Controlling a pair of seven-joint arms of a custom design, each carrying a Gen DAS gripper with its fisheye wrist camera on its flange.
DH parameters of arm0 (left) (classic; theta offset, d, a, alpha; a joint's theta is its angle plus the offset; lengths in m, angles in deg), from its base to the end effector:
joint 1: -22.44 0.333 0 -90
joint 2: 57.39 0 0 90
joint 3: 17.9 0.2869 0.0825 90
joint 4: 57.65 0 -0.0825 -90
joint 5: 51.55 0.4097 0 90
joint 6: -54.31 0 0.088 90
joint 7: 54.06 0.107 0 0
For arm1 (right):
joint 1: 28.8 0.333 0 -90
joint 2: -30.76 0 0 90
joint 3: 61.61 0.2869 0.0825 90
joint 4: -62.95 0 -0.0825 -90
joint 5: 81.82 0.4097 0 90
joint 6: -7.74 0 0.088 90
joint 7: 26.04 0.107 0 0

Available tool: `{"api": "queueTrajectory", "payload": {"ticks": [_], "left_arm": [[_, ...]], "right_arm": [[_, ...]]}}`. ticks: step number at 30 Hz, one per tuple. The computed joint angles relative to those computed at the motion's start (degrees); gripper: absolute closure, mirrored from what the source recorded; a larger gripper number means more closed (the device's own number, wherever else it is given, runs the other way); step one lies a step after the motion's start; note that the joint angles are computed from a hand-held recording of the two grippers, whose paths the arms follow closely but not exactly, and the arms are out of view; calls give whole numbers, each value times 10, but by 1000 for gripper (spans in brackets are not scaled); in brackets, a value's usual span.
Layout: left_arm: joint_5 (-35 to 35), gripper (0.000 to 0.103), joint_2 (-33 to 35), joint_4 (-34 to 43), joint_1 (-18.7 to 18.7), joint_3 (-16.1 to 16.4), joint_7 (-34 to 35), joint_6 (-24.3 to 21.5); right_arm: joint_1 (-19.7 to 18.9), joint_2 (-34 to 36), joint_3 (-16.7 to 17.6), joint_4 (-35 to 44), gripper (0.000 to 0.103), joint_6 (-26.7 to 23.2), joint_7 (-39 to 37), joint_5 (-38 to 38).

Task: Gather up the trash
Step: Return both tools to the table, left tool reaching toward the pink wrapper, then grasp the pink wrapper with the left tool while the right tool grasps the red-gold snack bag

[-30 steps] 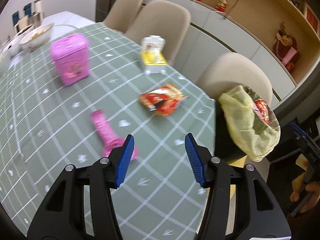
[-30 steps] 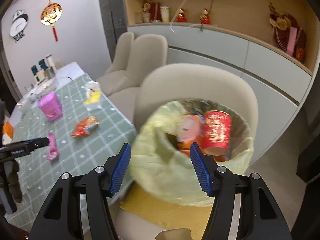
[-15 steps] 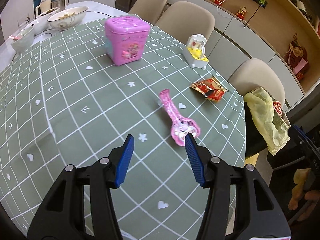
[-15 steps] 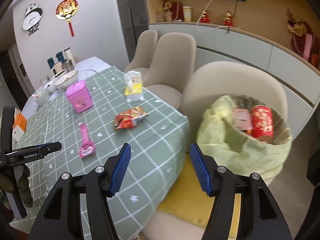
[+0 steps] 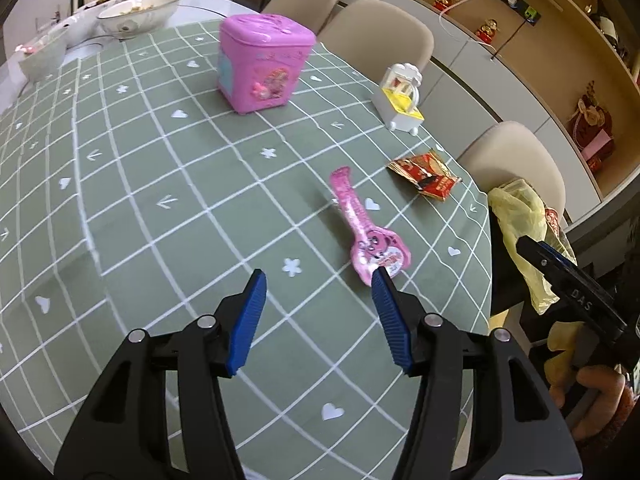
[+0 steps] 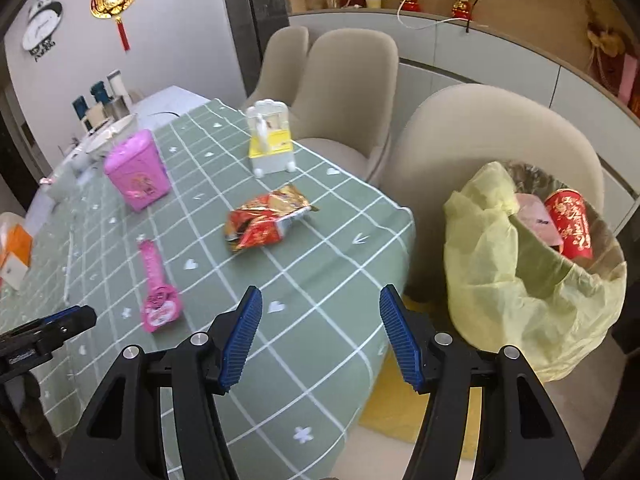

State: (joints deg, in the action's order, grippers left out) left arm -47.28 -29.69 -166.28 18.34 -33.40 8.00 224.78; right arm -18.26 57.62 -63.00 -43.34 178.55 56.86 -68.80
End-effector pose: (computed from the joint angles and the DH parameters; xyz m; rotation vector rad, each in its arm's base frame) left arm 0.6460 -0.2208 0.2813 -2.1622 1.8694 -0.8878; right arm 0.6859 0.0960 0.2997 -1.8760 1.7352 -0.5083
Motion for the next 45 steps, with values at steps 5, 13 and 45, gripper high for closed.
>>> {"api": "queueTrajectory", "payload": {"ticks": [5, 13, 45], "left_arm": [[4, 49, 63, 94, -16, -4, 20, -61], [76, 49, 158, 254, -99, 58, -2, -172], [-59, 54, 49, 71, 44, -22, 123, -59]], "right_arm": [[5, 14, -14, 10, 45, -3, 19, -3], [5, 40, -25, 31, 45, -23, 52, -15], [31, 215, -16, 319, 45, -174, 26, -88]]}}
